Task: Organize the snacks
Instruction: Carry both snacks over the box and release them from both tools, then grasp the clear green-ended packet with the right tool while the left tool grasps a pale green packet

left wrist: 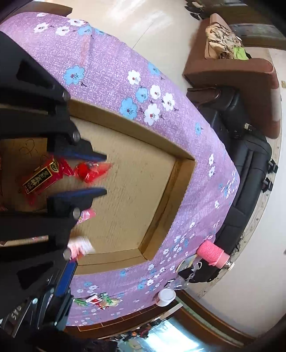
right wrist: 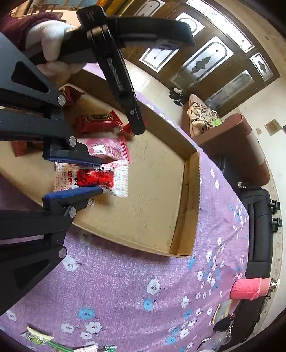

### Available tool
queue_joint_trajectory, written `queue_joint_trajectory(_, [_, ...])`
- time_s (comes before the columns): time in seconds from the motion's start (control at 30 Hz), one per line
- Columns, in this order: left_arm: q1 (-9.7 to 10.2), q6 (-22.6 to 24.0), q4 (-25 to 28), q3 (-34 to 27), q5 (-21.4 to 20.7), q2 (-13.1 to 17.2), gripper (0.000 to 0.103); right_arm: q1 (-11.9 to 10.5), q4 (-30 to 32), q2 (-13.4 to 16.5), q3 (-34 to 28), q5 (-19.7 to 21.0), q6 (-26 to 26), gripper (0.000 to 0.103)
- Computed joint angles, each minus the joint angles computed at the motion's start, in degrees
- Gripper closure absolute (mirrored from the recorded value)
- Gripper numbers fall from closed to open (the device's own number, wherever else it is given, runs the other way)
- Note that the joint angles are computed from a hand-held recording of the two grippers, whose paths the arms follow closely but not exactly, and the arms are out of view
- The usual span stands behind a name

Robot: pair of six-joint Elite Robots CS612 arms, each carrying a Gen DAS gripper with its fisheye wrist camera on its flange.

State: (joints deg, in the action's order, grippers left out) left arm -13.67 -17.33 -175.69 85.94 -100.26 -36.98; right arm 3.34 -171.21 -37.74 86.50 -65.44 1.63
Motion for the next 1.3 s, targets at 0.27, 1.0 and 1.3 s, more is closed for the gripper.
queue_joint_trajectory(0.27, [-0.3, -2.05, -6.9, 4.08, 0.02, -2.55, 0.043, -0.55, -3.0, -0.99, 1.68, 1.14, 1.21, 0.074])
queue_joint_trajectory(1.0, [-9.87, -1.75, -17.1, 14.3, -8.9, -6.18, 0.019, -15.42, -21.81, -8.19, 21.84, -9.05, 14.29, 0.05])
queue_joint_trajectory(1.3, [-12.09, 3.07, -14.23, 14.5, -4.33, -6.48, 0.019, -15.07, -18.21, -4.74, 17.03, -4.32, 15.05, 0.05])
